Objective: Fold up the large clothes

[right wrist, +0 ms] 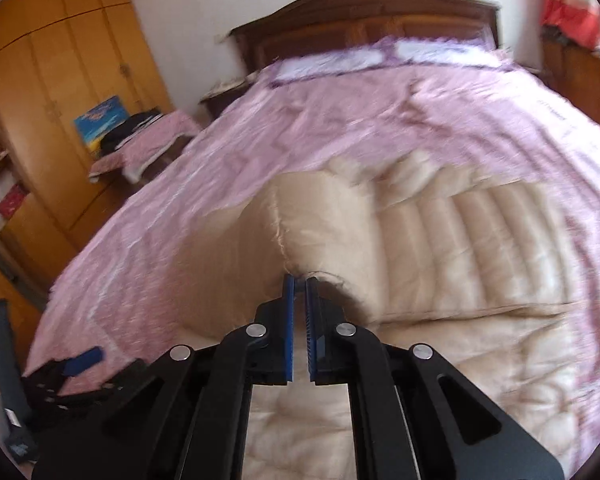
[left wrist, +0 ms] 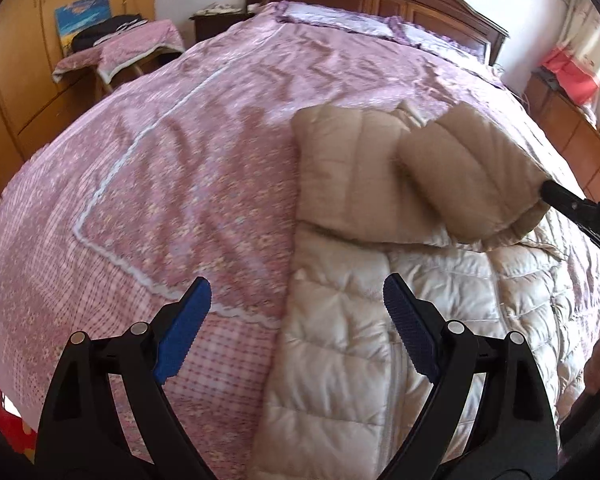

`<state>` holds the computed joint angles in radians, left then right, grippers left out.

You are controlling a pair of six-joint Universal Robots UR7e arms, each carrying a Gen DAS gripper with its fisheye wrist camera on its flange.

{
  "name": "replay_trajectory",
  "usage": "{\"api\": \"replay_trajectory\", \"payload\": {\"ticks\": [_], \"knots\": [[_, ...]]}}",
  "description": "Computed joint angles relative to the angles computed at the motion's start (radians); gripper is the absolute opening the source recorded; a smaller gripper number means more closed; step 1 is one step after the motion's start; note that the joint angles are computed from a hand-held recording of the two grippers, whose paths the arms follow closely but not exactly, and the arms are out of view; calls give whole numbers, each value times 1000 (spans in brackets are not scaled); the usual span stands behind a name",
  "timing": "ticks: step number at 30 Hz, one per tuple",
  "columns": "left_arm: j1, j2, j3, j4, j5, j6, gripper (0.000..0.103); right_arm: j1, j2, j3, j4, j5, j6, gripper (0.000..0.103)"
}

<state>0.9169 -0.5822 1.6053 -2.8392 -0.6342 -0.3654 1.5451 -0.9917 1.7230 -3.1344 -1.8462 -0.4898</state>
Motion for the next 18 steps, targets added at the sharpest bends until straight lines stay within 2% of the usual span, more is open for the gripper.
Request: {"api": "replay_trajectory", "payload": {"ticks": [5, 12, 18], "knots": [[-10, 18, -30, 6, -28, 16, 88, -51, -14, -11, -35, -61, 11, 6], [-21, 54, -75, 21, -43, 32, 88, -118, -30, -27, 124, -83, 26, 6], [-25, 69, -91, 26, -44, 48, 88, -122, -61, 25, 138, -98, -35, 6]]}}
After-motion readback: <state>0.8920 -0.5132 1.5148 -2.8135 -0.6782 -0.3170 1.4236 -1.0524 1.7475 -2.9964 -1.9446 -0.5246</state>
